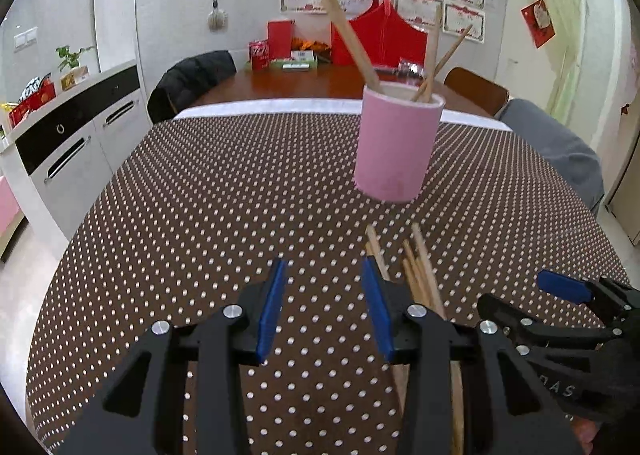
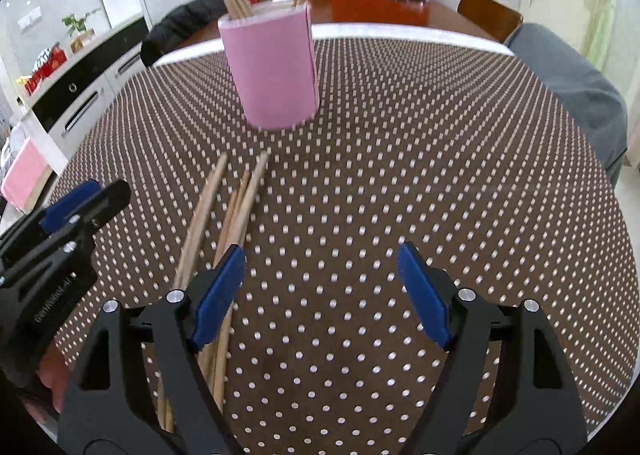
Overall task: Organize utensils
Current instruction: 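Move both open tools back to the chopstick bundle, then close the right gripper on one chopstick from the bundle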
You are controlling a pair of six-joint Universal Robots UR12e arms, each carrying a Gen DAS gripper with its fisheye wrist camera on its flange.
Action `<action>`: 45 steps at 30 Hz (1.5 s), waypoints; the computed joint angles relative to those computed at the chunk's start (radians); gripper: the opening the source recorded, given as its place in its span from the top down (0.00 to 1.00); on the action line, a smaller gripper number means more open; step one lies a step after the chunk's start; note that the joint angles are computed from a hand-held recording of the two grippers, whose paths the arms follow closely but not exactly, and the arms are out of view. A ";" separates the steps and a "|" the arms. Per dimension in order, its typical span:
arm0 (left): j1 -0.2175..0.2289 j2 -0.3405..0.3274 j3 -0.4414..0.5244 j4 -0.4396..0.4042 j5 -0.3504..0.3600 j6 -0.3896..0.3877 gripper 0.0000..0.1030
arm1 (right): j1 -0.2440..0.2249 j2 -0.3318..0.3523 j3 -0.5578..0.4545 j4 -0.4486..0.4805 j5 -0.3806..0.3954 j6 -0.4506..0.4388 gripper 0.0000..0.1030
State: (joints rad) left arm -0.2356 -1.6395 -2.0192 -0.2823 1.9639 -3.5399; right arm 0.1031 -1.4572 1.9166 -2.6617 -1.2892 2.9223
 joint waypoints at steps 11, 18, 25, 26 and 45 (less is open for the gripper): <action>0.017 0.019 -0.028 -0.054 -0.058 -0.051 0.61 | 0.021 0.003 0.011 0.033 -0.030 -0.013 0.24; 0.030 0.032 -0.048 -0.060 -0.085 -0.083 0.61 | 0.037 0.009 0.004 0.034 -0.047 0.006 0.19; 0.035 0.034 -0.050 -0.079 -0.119 -0.092 0.61 | 0.063 0.026 -0.012 0.025 -0.108 -0.002 0.14; 0.036 0.034 -0.051 -0.078 -0.120 -0.095 0.61 | 0.073 0.031 -0.010 0.002 -0.139 -0.004 0.13; 0.053 0.019 -0.014 -0.136 -0.194 -0.079 0.61 | -0.022 0.055 -0.020 0.011 0.174 -0.098 0.94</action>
